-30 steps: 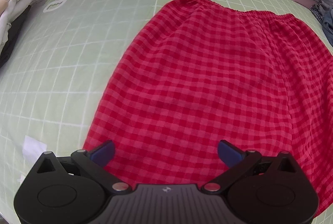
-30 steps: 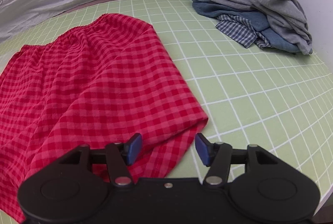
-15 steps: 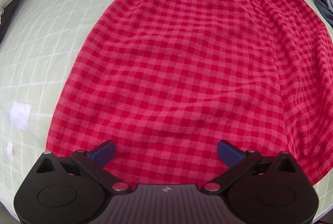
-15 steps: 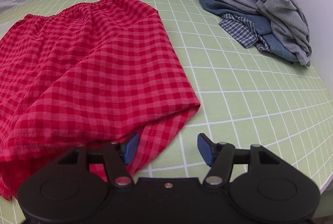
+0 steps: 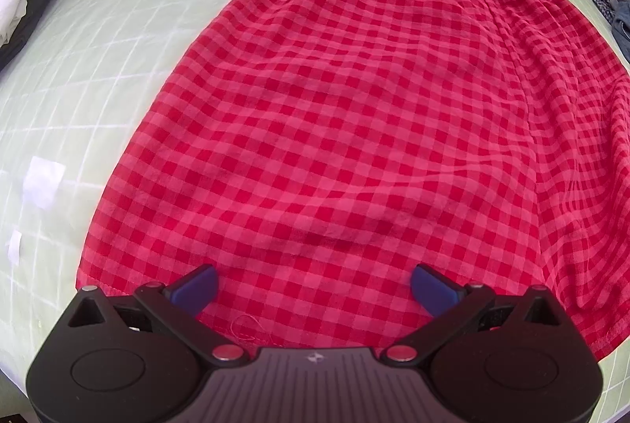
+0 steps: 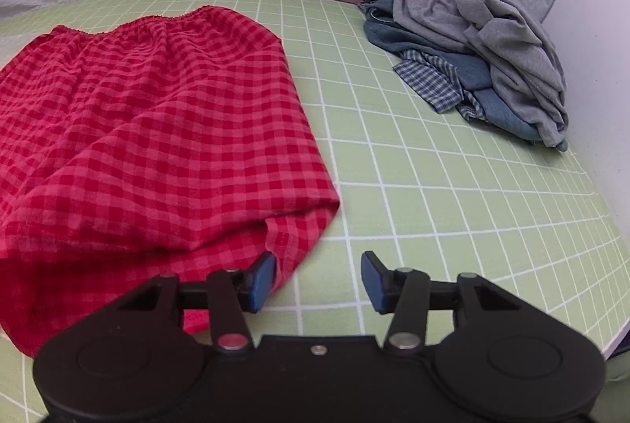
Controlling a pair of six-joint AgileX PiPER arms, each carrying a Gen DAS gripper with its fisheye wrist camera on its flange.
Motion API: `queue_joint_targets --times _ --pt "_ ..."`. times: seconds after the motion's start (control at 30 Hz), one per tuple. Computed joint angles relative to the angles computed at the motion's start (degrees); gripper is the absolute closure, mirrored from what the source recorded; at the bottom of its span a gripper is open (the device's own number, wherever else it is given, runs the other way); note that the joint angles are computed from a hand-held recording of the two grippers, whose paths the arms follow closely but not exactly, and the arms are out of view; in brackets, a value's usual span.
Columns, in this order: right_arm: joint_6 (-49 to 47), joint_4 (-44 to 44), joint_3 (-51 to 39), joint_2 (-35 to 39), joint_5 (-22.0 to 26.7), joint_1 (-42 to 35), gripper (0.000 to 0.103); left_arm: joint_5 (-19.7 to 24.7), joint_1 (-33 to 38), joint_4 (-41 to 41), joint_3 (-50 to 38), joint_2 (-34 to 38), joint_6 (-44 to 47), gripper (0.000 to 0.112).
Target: Fold clothes
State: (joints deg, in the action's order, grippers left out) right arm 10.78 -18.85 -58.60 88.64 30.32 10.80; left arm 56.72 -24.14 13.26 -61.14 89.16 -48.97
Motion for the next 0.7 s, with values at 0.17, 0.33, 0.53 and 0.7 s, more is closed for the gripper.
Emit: queue_joint_targets --times 0.17,0.33,0.53,0.7 --pt "-7.81 6.72 -2.78 2.84 0.02 -0.13 0.071 0.65 -0.50 -0.25 -0.08 -0.20 -0.44 0.009" --pt "-2.53 -0.16 -3.44 4.08 -0.47 0.03 0.081 1.27 0.65 -0.65 -1.29 0.26 0.69 0.009" --pt "6.92 -5.01 -0.85 0.95 -5.61 -4.46 0.100 1.64 0.08 -0.52 -1.05 -0.27 -0.07 0.009" --pt "18.12 -9.06 -2.67 3.19 -2.64 -9.09 0.099 1.55 0.02 -0.31 -0.63 -0.74 -0.31 0.009"
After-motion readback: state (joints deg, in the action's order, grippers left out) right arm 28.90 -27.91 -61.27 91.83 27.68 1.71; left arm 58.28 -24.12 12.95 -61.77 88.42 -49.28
